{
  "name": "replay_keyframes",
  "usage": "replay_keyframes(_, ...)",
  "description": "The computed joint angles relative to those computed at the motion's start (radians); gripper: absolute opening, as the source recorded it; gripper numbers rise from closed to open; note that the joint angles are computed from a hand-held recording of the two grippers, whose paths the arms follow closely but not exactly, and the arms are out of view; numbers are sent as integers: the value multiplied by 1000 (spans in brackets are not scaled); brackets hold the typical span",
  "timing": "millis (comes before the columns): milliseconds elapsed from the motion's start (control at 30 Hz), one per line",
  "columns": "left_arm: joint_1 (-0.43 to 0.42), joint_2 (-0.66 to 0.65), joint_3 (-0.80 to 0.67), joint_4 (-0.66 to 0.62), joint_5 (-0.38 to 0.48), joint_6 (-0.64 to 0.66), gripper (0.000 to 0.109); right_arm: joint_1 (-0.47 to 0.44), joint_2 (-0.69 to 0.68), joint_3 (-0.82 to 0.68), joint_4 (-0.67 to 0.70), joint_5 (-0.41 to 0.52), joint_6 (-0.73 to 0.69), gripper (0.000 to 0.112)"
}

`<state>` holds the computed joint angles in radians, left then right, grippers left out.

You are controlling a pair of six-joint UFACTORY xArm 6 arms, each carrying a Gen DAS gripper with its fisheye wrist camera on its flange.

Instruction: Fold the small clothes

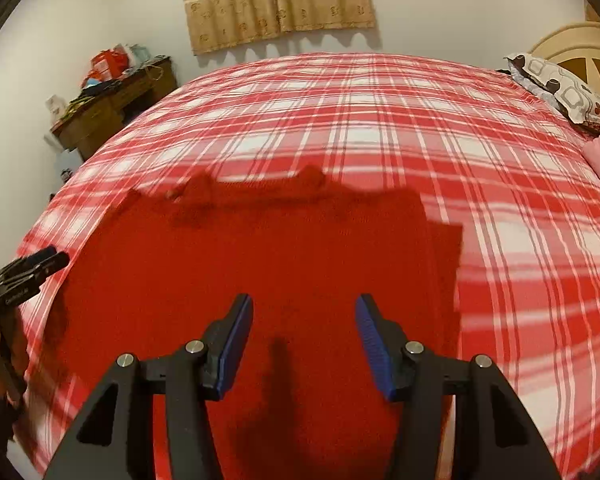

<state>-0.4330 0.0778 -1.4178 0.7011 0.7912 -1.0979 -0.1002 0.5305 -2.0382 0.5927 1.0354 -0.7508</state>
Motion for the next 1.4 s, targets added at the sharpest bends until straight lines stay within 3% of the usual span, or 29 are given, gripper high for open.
replay_keyframes(167,-60,7,8,59,59,-5,75,-27,-115,184,34,-3,-72,57)
replay_keyframes(367,-63,25,20,-10,73,14,76,-43,-158,308,43,-46,-108,58)
replay_keyframes(500,-88,31,6,12,153,-10,85,-34,-195,365,35,-78,-123,66)
replay_keyframes(700,-64,-11,70,-14,84,-58,88,-47,-191,324,87,-63,-95,66)
replay_keyframes(867,-64,-25,88,-24,80,-57,89,-52,-138,286,55,-37,-72,66)
replay_keyframes(1033,-59,-67,146,-21,44,-64,95,-48,-193,386,71,-109,-130,67)
replay_keyframes(1200,-55,-52,126,-41,68,-50,100,-40,-176,347,0,-83,-67,67)
replay_keyframes(1400,-60,-58,132,-27,80,-59,101,-22,-244,438,-23,-168,-83,66)
